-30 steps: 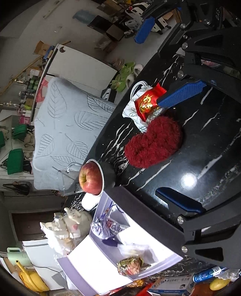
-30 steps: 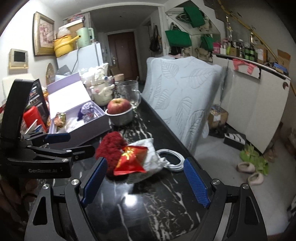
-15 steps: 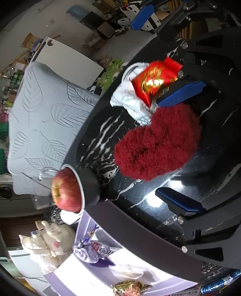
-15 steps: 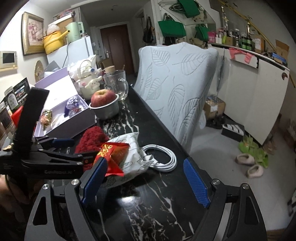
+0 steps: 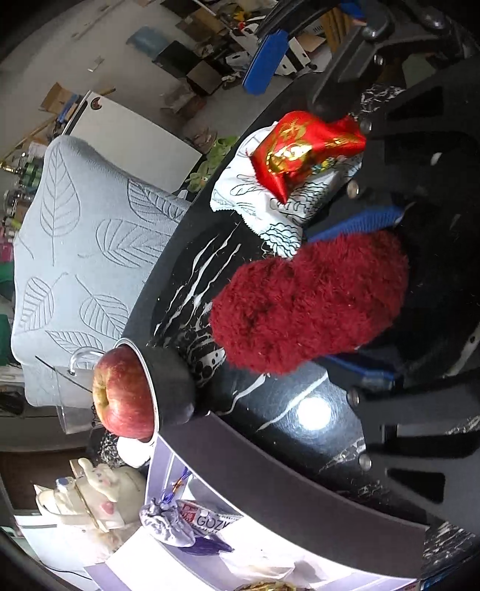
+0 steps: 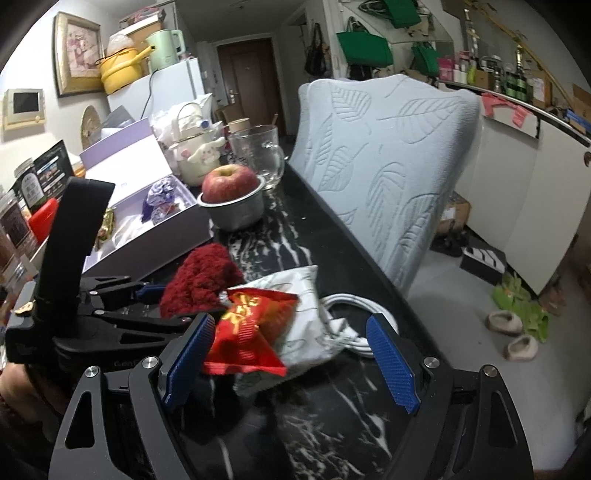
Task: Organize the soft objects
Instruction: 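Grasp the red fuzzy plush with the left tool while the right tool grasps the red-gold packet, then lift the red plush and red-gold packet off the table with both tools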
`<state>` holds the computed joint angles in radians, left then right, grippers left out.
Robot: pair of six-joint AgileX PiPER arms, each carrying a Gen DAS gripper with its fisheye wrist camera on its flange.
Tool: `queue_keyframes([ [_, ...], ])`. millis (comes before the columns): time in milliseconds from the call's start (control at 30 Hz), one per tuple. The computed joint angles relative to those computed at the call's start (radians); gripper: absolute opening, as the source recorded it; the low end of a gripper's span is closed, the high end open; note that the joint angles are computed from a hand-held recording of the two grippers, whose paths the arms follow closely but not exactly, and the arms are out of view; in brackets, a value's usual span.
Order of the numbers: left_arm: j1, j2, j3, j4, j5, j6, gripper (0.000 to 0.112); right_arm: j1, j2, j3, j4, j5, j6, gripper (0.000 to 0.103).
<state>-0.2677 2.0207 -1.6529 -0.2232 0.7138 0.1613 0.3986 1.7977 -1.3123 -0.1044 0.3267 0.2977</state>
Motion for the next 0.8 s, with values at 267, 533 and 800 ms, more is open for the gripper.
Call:
queue_keyframes([
  [267, 0.031, -0.073, 0.098, -0.002, -0.016, 0.021, 0.05, 0.017, 0.059, -0.056, 0.1, 0.018, -0.1, 0.075],
  [533, 0.069, -0.159, 0.221, 0.0, -0.037, 0.024, 0.05, 0.062, 0.089, -0.087, -0.213, 0.059, 0.187, 0.048],
  [800, 0.09, -0.245, 0.339, -0.025, -0.058, 0.039, 0.05, 0.07, 0.031, -0.02, -0.183, 0.017, 0.173, 0.036],
])
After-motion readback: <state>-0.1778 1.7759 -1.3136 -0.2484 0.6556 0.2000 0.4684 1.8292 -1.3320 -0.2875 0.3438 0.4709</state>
